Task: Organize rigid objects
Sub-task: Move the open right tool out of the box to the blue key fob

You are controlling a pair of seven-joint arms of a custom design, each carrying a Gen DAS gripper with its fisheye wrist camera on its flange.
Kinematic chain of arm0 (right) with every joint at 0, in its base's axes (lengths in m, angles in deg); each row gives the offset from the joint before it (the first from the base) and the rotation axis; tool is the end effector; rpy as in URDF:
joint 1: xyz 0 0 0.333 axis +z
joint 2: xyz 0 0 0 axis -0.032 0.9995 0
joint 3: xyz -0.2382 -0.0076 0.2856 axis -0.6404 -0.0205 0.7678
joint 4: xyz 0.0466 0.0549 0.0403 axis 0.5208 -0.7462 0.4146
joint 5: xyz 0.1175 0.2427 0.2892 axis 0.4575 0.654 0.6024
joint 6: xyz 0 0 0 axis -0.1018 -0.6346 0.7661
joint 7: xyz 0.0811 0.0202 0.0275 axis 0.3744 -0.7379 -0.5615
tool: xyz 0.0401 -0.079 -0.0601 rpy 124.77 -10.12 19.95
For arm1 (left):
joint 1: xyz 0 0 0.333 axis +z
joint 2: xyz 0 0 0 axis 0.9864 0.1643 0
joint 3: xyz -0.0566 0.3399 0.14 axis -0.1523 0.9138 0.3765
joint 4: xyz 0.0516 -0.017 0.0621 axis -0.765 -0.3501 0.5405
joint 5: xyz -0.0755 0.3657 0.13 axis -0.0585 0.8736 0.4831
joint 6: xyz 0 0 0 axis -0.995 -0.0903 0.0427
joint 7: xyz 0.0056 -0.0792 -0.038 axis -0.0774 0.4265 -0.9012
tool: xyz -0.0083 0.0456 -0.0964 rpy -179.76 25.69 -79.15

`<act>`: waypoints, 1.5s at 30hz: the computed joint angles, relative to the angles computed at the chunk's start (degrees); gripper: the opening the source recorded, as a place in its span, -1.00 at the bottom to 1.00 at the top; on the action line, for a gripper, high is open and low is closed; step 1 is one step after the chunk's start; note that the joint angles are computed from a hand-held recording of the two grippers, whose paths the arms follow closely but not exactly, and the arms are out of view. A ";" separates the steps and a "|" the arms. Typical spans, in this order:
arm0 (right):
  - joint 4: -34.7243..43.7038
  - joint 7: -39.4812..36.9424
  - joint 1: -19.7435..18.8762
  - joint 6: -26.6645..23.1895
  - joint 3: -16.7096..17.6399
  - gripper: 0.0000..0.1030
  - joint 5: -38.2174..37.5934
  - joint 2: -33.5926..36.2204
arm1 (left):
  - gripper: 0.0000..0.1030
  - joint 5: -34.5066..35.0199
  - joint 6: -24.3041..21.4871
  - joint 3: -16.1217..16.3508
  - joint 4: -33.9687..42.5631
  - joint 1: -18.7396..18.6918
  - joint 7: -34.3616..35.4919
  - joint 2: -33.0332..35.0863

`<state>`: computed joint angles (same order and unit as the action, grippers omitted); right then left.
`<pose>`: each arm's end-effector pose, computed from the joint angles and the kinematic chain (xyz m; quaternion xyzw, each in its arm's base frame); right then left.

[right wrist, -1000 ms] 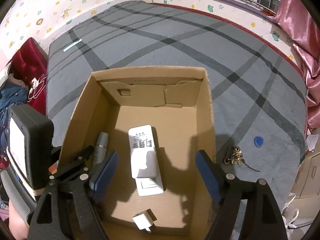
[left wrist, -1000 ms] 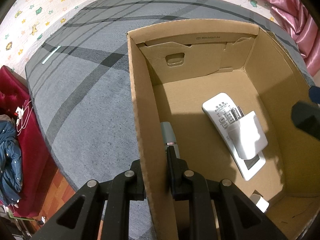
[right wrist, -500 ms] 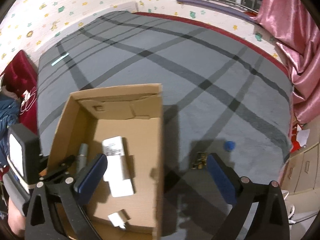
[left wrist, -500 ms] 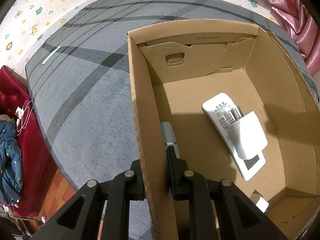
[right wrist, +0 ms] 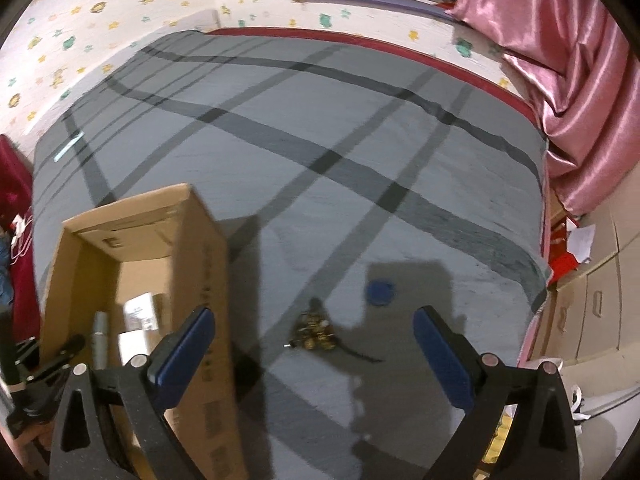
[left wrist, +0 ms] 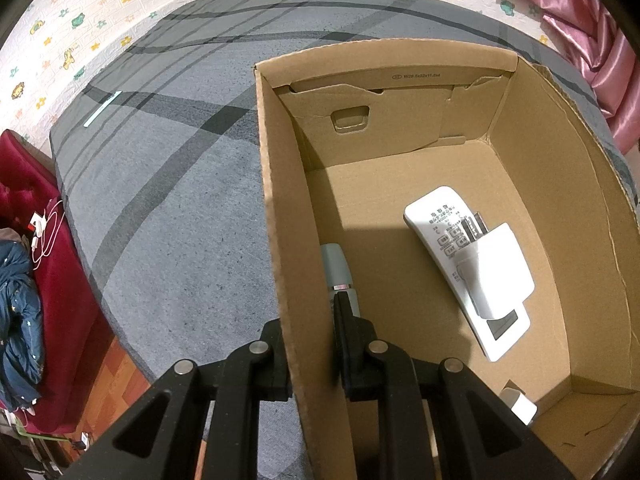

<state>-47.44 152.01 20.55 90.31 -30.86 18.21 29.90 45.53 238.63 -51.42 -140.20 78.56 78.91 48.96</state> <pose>0.4378 0.2761 0.5325 -0.6583 0.7100 -0.1856 0.1677 0.4074 -0.1402 0.4558 -0.6370 0.7423 -0.1155 0.1730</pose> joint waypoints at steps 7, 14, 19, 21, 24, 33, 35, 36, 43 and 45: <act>-2.02 -0.11 -1.85 1.12 -1.64 0.97 0.34 1.20 | -0.67 0.22 0.09 -0.10 -0.01 0.01 -0.19 0.04; -3.36 -0.43 -3.38 3.43 -2.85 0.97 0.50 3.63 | -0.67 -0.05 0.34 0.12 -0.12 -0.20 -0.18 0.08; -3.66 -0.85 -4.07 4.59 -3.40 0.97 0.46 5.66 | -0.67 -0.09 0.25 0.10 -0.11 -0.06 0.09 0.05; -3.73 -1.12 -4.29 5.13 -3.65 0.97 0.40 6.37 | -0.67 0.17 0.12 -0.09 -0.04 0.05 -0.11 0.09; -3.54 -1.79 -4.57 5.51 -4.00 0.97 0.67 7.64 | -0.67 0.72 0.09 -0.36 0.00 0.17 -0.59 0.15; -3.22 -3.54 -5.13 7.64 -4.85 0.96 1.69 11.11 | -0.67 0.70 0.42 -0.21 -0.18 0.11 -0.59 0.14; -3.09 -3.36 -5.16 7.99 -4.99 0.96 1.30 11.79 | -0.67 1.07 0.43 -0.36 -0.25 0.21 -0.76 0.03; -3.02 -3.48 -5.19 8.11 -5.06 0.96 1.38 12.09 | -0.67 1.25 0.47 -0.42 -0.27 0.27 -0.84 0.05; -2.75 -3.79 -5.26 8.71 -5.45 0.94 1.49 13.87 | -0.67 0.57 0.54 -0.08 -0.42 -0.07 -0.55 -0.08; -2.50 -3.83 -5.24 8.78 -5.56 0.94 1.06 14.21 | -0.67 1.12 0.43 -0.37 -0.36 0.23 -0.72 -0.09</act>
<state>-49.95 148.18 15.31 99.09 -36.42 19.27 44.12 46.65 239.06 -51.79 -140.57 78.78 78.19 48.87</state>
